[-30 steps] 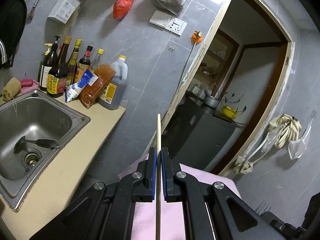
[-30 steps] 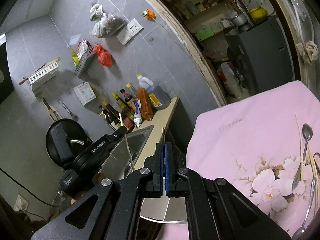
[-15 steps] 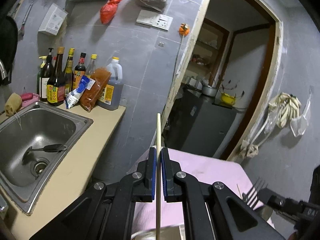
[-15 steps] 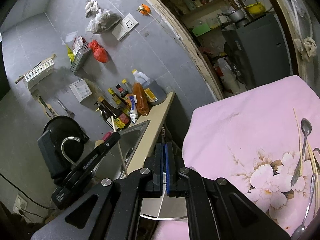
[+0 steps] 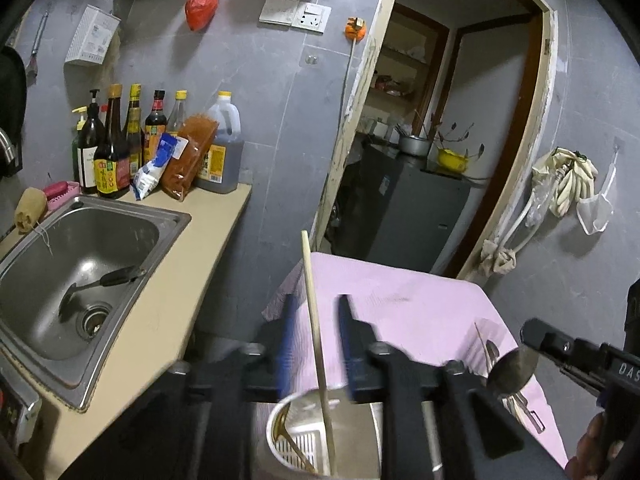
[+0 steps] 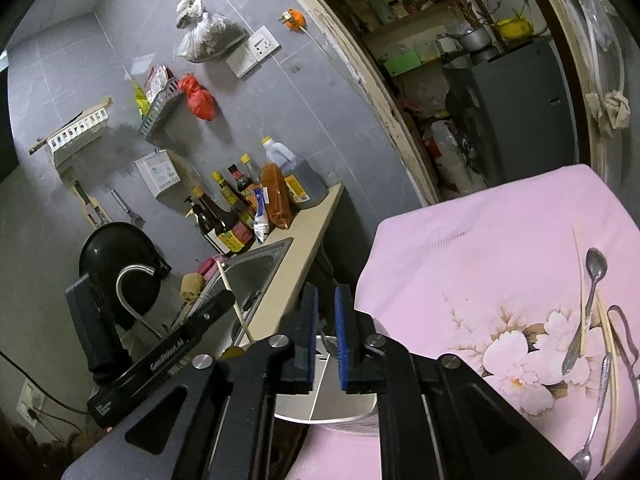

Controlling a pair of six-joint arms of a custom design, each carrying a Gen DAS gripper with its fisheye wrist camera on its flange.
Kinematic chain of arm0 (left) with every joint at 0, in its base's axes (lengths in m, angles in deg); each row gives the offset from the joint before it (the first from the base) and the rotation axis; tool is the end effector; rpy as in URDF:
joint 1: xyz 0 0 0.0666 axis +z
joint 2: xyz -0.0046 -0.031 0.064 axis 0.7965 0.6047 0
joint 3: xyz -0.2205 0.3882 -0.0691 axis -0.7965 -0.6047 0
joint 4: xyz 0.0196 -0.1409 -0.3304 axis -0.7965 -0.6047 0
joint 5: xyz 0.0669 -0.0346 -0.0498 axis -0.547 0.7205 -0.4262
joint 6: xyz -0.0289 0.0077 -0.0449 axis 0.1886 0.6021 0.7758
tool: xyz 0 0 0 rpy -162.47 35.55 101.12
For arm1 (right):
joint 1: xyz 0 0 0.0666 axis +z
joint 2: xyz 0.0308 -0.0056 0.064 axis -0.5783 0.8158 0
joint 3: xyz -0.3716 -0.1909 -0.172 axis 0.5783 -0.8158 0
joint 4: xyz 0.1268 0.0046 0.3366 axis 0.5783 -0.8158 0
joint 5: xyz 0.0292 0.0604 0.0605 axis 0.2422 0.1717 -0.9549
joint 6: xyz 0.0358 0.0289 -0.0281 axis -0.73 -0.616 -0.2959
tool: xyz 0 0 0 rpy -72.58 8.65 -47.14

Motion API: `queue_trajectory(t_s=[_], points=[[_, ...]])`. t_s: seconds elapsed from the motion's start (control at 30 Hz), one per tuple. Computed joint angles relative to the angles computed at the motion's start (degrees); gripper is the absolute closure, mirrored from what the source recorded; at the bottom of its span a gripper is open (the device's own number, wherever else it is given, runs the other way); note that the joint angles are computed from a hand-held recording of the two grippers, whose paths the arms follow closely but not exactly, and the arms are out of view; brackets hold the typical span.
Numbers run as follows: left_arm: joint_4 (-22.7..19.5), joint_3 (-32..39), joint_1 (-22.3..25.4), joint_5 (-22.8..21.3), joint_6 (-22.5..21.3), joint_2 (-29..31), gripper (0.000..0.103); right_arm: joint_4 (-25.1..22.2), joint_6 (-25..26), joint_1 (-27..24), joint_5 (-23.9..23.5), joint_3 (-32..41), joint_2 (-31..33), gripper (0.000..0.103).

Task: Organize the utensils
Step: 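Release the fork into the basket with the right gripper and withdraw both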

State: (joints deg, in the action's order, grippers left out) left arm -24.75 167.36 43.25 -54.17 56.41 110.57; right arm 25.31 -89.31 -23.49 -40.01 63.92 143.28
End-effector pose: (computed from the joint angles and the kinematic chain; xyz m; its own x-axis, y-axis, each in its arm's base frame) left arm 0.5415 -0.0774 0.4341 -0.3615 -0.4297 -0.8275 -0.4292 0.8646 -0.2615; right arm 0.6610 0.1637 0.4140 -0.6960 -0.0222 -0.7177 -0.5867 0.5937 0.5507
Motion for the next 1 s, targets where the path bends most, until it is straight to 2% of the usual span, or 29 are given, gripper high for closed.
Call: queue_trajectory(t_s=[0.03,0.07,0.1,0.17,0.23,0.3,0.43,0.5,0.57,0.87,1.0], points=[[0.23,-0.31,-0.09,0.08,0.61,-0.27,0.062,0.17,0.02,-0.19,-0.07,-0.23,-0.28,0.091],[1.11,-1.02,-0.22,-0.15,1.52,-0.74,0.05,0.46,0.05,-0.4,-0.13,-0.58,-0.62,0.087],[1.97,-1.69,-0.48,-1.04,2.45,-1.21,0.044,0.6,0.08,-0.56,-0.09,-0.74,-0.85,0.085],[2.04,-1.94,-0.8,-1.84,3.14,-1.62,0.043,1.38,0.18,-1.06,0.19,-1.58,-1.71,0.075],[0.74,-1.28,-1.3,-2.4,2.94,-1.72,0.041,2.3,0.5,-1.52,0.69,-2.46,-2.58,0.071],[-0.01,-0.71,-2.01,-3.31,2.41,-2.0,0.032,3.0,1.69,-2.1,1.98,-3.42,-3.7,0.067],[-0.42,0.5,-3.98,-6.06,1.28,-2.73,0.017,5.97,2.98,-3.5,6.03,-5.56,-6.0,0.048],[-0.69,1.23,-4.94,-7.29,0.63,-2.79,0.01,9.18,4.3,-4.38,9.5,-7.51,-7.59,0.038],[-0.92,2.16,-6.14,-9.02,-0.63,-2.62,0.006,11.91,6.11,-5.32,12.81,-9.0,-8.93,0.027],[-0.72,6.69,-12.25,-16.59,-6.33,-0.45,0.001,13.85,13.96,-9.45,19.41,-8.83,-11.52,0.006],[-1.13,9.0,-14.77,-18.22,-7.87,1.32,0.001,15.14,17.5,-11.44,20.49,-8.83,-12.13,0.004]])
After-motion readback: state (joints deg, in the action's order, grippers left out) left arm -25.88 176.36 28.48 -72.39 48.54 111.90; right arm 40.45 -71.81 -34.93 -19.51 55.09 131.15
